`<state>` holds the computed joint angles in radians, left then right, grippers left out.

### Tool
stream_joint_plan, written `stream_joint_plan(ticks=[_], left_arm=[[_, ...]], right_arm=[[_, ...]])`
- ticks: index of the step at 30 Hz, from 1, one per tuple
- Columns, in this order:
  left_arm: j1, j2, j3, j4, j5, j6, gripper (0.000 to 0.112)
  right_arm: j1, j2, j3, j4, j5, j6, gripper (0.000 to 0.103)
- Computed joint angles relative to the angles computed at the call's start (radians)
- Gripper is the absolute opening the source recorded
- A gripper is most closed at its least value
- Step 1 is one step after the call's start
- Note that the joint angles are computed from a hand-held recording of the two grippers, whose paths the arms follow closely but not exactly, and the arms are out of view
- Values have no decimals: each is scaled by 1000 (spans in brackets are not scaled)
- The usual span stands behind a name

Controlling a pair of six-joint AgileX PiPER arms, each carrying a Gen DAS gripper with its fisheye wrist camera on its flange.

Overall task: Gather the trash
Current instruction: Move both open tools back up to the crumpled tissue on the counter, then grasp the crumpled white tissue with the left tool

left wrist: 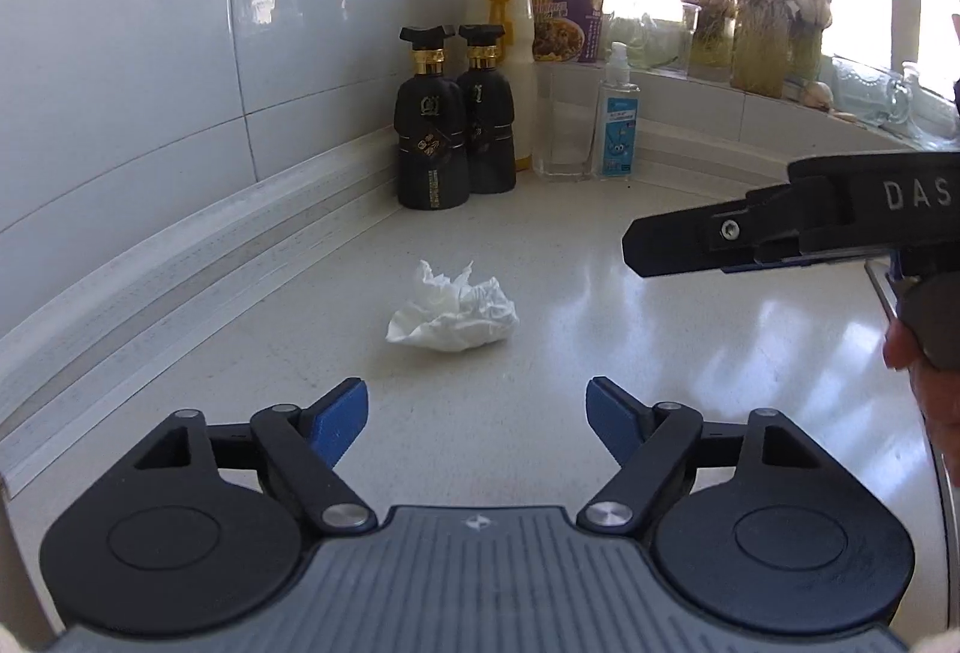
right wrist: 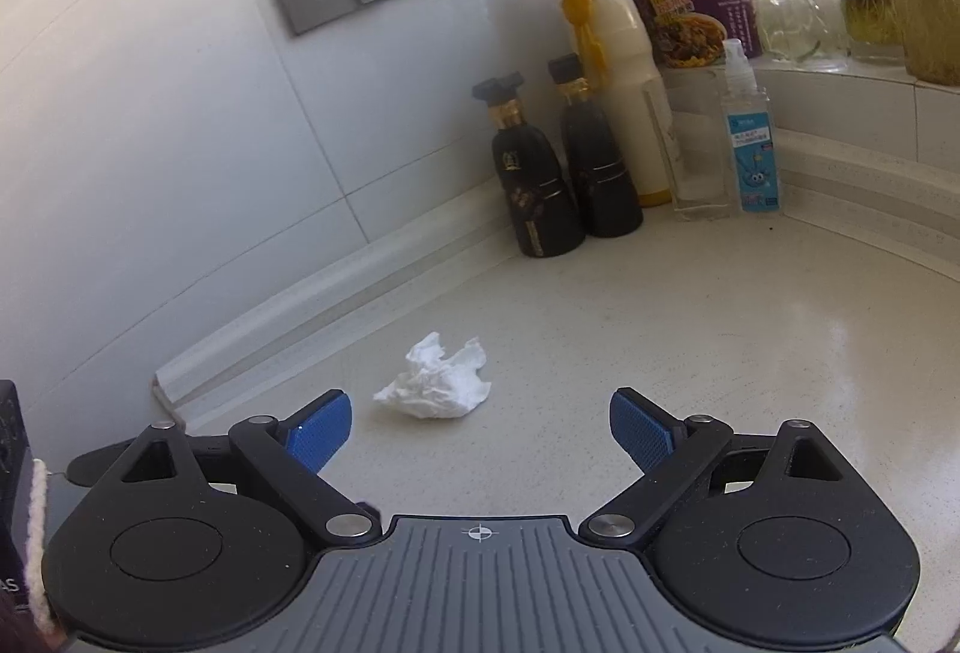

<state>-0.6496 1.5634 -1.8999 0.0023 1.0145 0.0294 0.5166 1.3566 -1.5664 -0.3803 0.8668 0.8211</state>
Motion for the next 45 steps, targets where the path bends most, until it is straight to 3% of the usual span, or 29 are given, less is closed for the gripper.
stream_joint_plan(ticks=[6, 11, 14, 22, 24, 26, 27, 31, 33, 35, 39, 45], left_arm=[[-1, 116, -106, 2, -3, -58, 56], [1, 176, -197, 26, 43, -94, 13], [5, 181, -211, 30, 64, -91, 0], [24, 88, -116, 1, 20, -54, 2], [28, 98, -135, -24, 26, -29, 18], [10, 100, -122, -1, -19, -37, 71], [-3, 107, -123, 20, -38, -48, 78], [-41, 233, -288, 81, 43, -70, 49], [-63, 289, -367, 137, 95, -96, 25], [-69, 305, -393, 161, 116, -142, 14], [-80, 294, -406, 194, 157, -182, 7], [-73, 161, -263, 202, 145, -199, 6]], right_arm=[[-58, 32, -4, 87, -52, -37, 94], [-60, 39, -5, 96, -62, -42, 94], [-50, 38, -11, 79, -51, -24, 94], [7, 35, -60, 26, 18, 25, 94], [23, 36, -83, 11, 36, 23, 94], [37, 35, -95, -13, 41, 20, 94], [38, 37, -103, -19, 45, 17, 94], [15, 40, -105, -4, 33, 11, 94], [2, 40, -95, 7, 26, 8, 94], [-6, 41, -84, 11, 27, 9, 94], [-7, 32, -60, 12, 25, 28, 94], [75, 26, -78, -45, 91, 76, 94]])
